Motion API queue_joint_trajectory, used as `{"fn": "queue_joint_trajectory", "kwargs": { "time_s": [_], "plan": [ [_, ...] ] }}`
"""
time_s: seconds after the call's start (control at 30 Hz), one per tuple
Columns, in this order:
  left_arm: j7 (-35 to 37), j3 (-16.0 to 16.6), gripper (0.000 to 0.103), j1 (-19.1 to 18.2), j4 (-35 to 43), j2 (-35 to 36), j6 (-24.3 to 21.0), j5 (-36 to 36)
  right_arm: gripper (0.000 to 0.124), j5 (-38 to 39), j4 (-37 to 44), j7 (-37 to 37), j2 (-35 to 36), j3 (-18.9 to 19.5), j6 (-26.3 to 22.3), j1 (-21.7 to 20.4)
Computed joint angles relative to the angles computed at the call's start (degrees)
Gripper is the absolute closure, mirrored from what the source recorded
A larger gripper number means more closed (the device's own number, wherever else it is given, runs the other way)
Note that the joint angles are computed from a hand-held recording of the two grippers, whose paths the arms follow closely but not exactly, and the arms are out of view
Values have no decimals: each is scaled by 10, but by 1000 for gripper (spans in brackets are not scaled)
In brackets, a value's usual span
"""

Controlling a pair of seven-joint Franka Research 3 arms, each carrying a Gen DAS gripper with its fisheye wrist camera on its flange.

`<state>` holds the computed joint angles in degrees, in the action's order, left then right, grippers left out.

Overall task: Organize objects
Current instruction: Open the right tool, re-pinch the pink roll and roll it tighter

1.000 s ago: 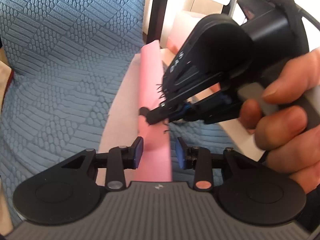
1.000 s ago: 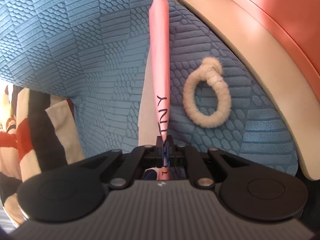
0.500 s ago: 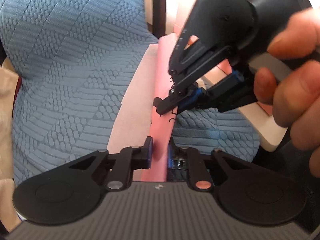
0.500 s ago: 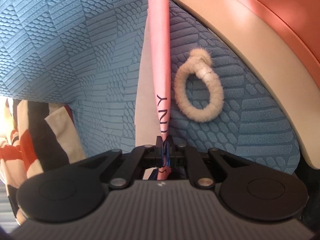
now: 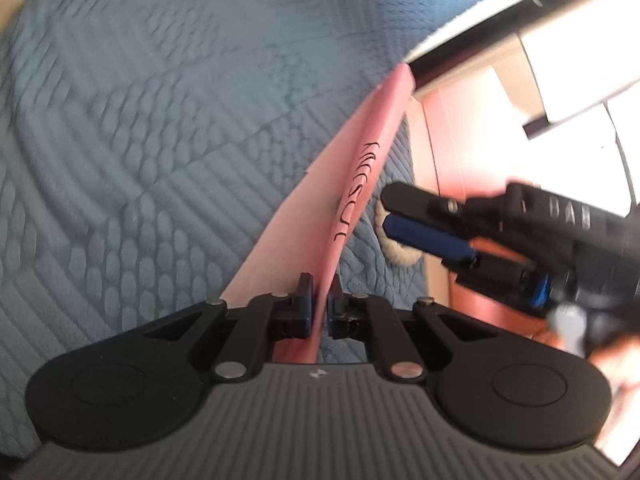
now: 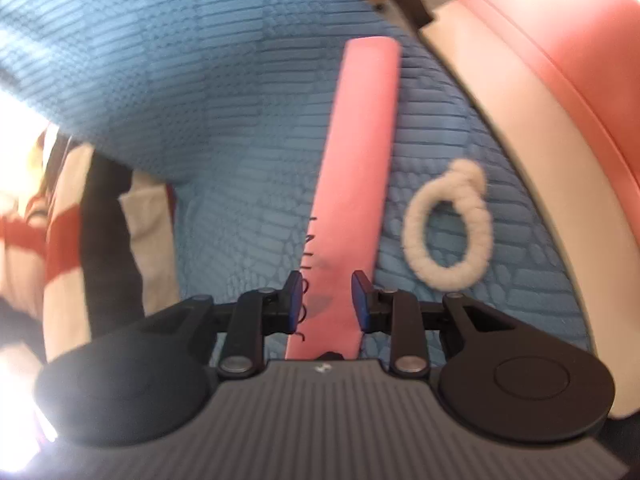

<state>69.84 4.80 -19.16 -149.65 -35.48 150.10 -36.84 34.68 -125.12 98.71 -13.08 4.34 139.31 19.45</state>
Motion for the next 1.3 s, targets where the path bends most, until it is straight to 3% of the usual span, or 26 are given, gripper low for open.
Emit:
{"fn": "queue_joint_trajectory", "kwargs": {
  "time_s": [0.2,0.33,0.37,0.6,0.67,0.73,0.83,0.97,1.03,1.2,1.3],
  "plan": [
    [9,29,94,-14,-9,-1,0,-65,101,19,-3,-67,12,1,13,14],
    [11,20,94,-2,-2,3,-9,-74,104,17,-9,-77,16,6,24,16],
    [5,10,94,8,-2,1,-11,-61,112,9,-8,-68,18,8,23,15],
    [-82,-54,88,75,-7,-31,-4,87,121,33,-17,-76,20,1,28,15],
    [-83,-47,88,61,-16,-50,18,104,122,41,-18,-79,20,0,27,14],
    [-59,-20,88,24,-23,-65,46,100,123,47,-16,-80,23,0,27,14],
    [-49,-6,88,-1,-19,-64,48,112,124,51,-13,-79,26,-2,19,12],
    [-66,-13,89,3,-2,-25,12,130,124,70,-7,-84,32,-6,9,9],
    [-93,-45,91,31,12,-5,-7,168,124,84,-4,-92,35,-8,3,8],
    [-119,-39,91,21,5,10,41,152,124,104,-7,-102,35,-8,4,5],
    [-121,-45,92,28,15,18,37,173,122,116,-8,-106,34,-9,2,4]
  ]
}}
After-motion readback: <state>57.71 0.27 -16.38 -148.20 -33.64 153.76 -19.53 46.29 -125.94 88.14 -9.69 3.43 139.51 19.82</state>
